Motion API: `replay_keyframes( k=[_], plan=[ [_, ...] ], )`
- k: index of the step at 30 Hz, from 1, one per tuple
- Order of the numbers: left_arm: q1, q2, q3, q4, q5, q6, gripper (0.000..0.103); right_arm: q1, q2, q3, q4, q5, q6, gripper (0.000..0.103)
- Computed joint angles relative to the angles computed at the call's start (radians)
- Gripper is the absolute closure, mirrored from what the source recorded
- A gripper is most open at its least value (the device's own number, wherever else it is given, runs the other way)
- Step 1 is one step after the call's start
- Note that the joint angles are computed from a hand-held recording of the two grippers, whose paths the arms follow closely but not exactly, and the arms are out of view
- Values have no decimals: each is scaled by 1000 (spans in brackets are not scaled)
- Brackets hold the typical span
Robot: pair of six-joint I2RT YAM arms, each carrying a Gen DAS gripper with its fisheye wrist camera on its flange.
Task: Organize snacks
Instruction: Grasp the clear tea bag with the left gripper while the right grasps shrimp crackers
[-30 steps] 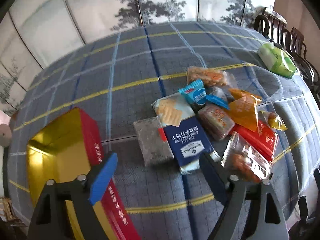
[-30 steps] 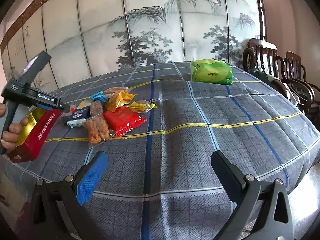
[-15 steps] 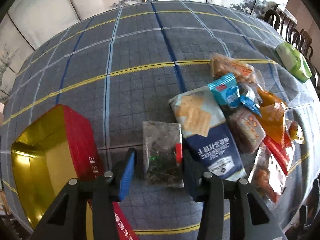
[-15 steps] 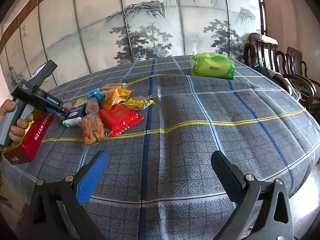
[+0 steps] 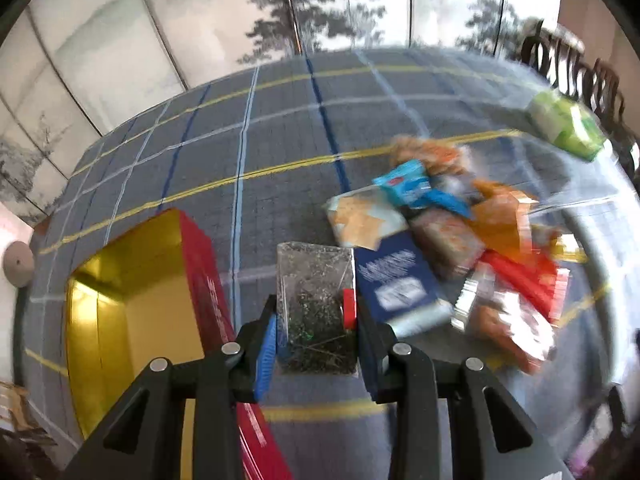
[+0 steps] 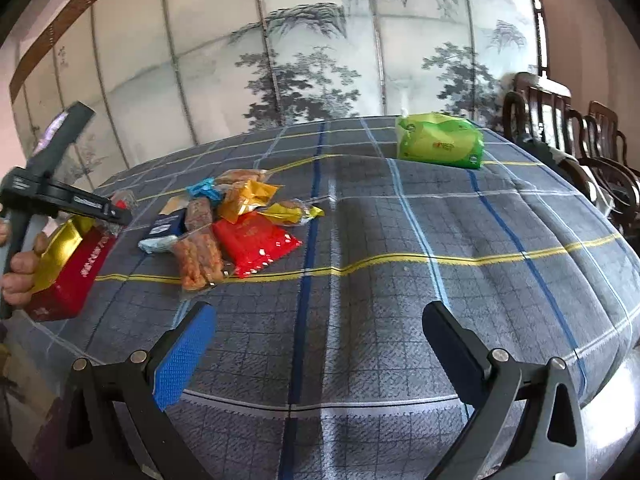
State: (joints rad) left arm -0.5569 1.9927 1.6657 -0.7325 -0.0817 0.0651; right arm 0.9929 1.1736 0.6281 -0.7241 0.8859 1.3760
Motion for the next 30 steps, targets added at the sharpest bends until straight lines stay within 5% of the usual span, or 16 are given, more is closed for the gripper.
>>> replay_keyframes(
  k=[5, 8, 15, 21, 30],
  plan=[
    [-3, -192, -175, 8, 96, -78, 68, 9, -82, -43, 152, -41, -205, 4],
    [-16, -256, -232, 14, 119, -99, 68, -44, -139, -70, 301, -157, -404, 13],
    [-16, -351, -305, -12, 154, -110, 68, -231, -67, -31, 506, -465, -697, 46],
    [3, -392, -336, -24, 160, -122, 68, -396, 111, 64, 575, -702, -834, 47],
    [46, -429, -360, -25, 177, -107, 68, -500, 272, 175, 528, -797, -907, 47]
  ],
)
